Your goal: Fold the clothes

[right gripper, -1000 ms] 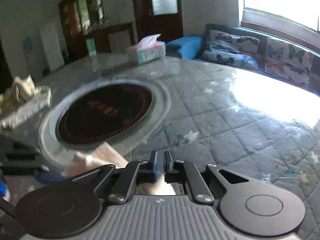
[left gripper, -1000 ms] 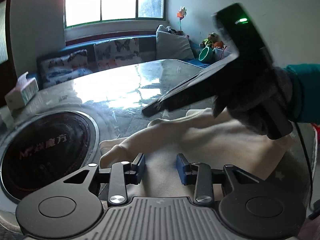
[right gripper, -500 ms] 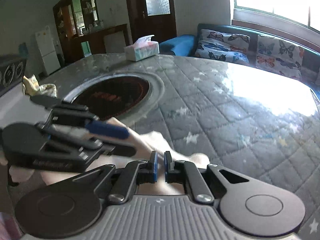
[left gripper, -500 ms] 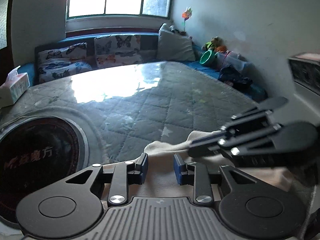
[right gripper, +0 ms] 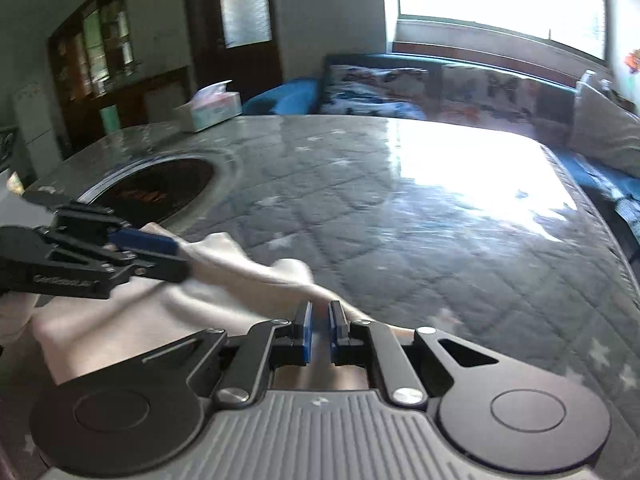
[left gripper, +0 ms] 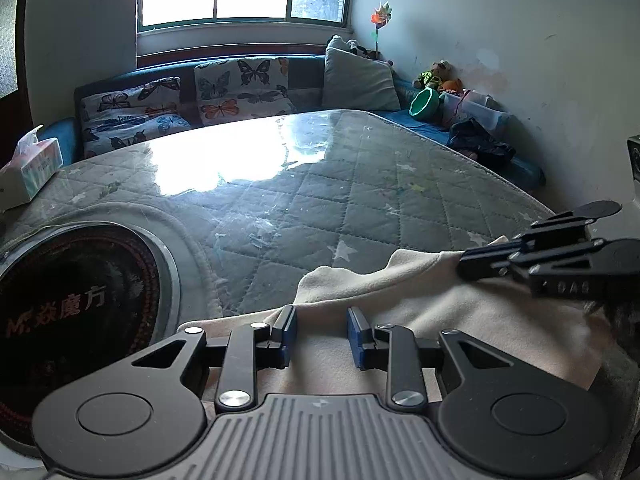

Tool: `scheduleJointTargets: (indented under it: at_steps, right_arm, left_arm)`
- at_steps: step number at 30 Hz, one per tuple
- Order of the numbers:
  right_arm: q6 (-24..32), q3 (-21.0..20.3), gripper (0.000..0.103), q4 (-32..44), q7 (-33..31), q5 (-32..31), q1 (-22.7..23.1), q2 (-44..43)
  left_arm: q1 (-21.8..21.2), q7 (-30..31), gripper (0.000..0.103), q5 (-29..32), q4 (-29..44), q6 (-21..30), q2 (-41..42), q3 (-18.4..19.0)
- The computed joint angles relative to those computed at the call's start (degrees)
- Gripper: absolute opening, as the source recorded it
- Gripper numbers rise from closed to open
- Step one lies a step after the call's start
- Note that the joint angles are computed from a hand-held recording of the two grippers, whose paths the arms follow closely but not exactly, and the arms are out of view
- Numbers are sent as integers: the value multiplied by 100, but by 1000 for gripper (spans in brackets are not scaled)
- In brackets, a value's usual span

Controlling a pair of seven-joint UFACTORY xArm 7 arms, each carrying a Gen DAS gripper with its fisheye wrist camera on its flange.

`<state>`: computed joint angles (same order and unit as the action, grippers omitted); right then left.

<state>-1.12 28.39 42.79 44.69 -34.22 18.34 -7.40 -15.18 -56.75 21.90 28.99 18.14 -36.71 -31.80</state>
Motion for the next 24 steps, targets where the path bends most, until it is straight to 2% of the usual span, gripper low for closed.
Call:
scheduleJointTargets:
  at_steps: [1, 3, 9, 12, 14, 16, 18, 21, 24]
  right_arm:
    - [-19, 17, 7, -62, 73, -36, -62, -81]
    - [-74, 310, 7, -179, 314, -265, -455, -260]
    - [-262, 629, 7, -548, 216, 3, -845, -801]
    - [-366, 289, 7, -727, -171, 224, -390, -981]
    - [-270, 204, 7, -809, -370, 361, -228, -1011]
    - [-177, 147, 7, -888, -565, 501, -95, -1043]
    - [-120, 139, 12, -971, -709, 653, -38, -1089]
    - [-148, 86, 12, -1129, -774, 985, 18, -1314]
    - [-120, -292, 12, -1313, -1130, 1264, 559, -1644]
  left_arm:
    - [1, 7, 30, 7, 8, 14, 4, -3]
    - [9, 7, 31, 23, 14, 24, 11, -13]
    - [73, -107, 31, 80, 40, 89, 7, -106]
    - [99, -172, 31, 129, 61, 129, 8, -152]
    - [107, -211, 31, 157, 63, 137, 5, -165]
    - [118, -241, 31, 192, 69, 154, 2, -185]
    - [133, -283, 31, 228, 67, 179, -10, -211]
    - [135, -314, 32, 276, 67, 226, -30, -224]
    - [157, -383, 32, 317, 78, 261, -33, -261]
